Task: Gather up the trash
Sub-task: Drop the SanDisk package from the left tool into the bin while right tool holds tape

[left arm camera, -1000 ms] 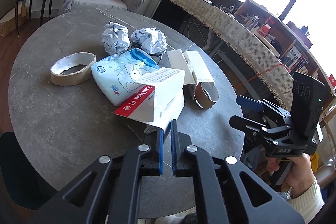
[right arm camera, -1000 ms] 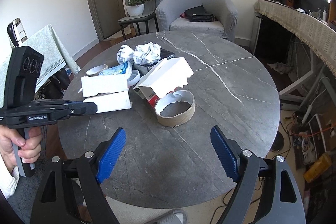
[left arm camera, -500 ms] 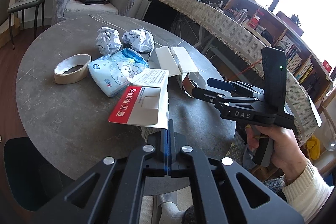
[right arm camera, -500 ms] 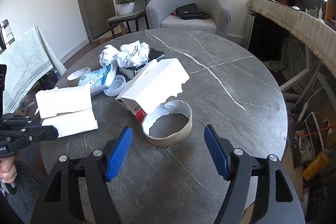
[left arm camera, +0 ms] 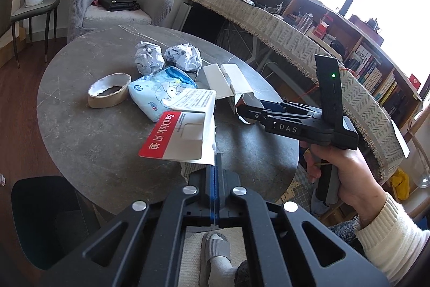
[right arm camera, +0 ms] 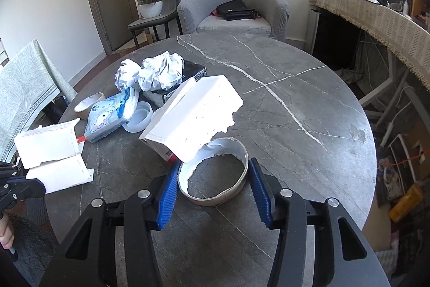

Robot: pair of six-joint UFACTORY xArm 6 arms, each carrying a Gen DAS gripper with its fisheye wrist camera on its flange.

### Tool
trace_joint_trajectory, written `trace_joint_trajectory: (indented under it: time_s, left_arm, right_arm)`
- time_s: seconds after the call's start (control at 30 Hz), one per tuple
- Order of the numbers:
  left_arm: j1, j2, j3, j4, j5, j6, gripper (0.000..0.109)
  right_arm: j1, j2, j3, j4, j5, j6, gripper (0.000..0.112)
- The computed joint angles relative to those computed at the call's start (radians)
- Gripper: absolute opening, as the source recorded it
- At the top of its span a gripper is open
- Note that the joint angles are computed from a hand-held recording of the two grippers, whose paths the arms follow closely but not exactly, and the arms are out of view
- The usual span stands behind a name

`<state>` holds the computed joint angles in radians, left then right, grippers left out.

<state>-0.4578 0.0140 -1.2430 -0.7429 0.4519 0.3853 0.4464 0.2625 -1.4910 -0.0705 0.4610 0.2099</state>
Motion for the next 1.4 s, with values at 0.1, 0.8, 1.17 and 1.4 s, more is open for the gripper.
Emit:
trace_joint_trajectory:
  time_s: [0.1, 0.8, 1.17, 1.4]
  left_arm:
    - [0.010, -0.021, 0.018, -0.015, -0.007, 0.010, 0.001]
    - [0.179, -0.188, 0.207, 0.176, -0.096, -0.151, 0.001]
    - [0.344, -0.198, 0.263, 0.310, -0.034, -0.257, 0.001]
    - [0.434, -0.165, 0.278, 0.361, 0.036, -0.278, 0.001]
  right_arm:
    - [0.004, -0.030, 0.027, -0.013, 0.014, 0.031, 0.051]
    - [0.168, 0.037, -0.163, 0.028, 0.066, 0.005, 0.051]
    - [0.253, 0.313, -0.525, 0.173, 0.137, -0.123, 0.051]
    - [0.301, 0.532, -0.879, 0.222, 0.260, -0.188, 0.051]
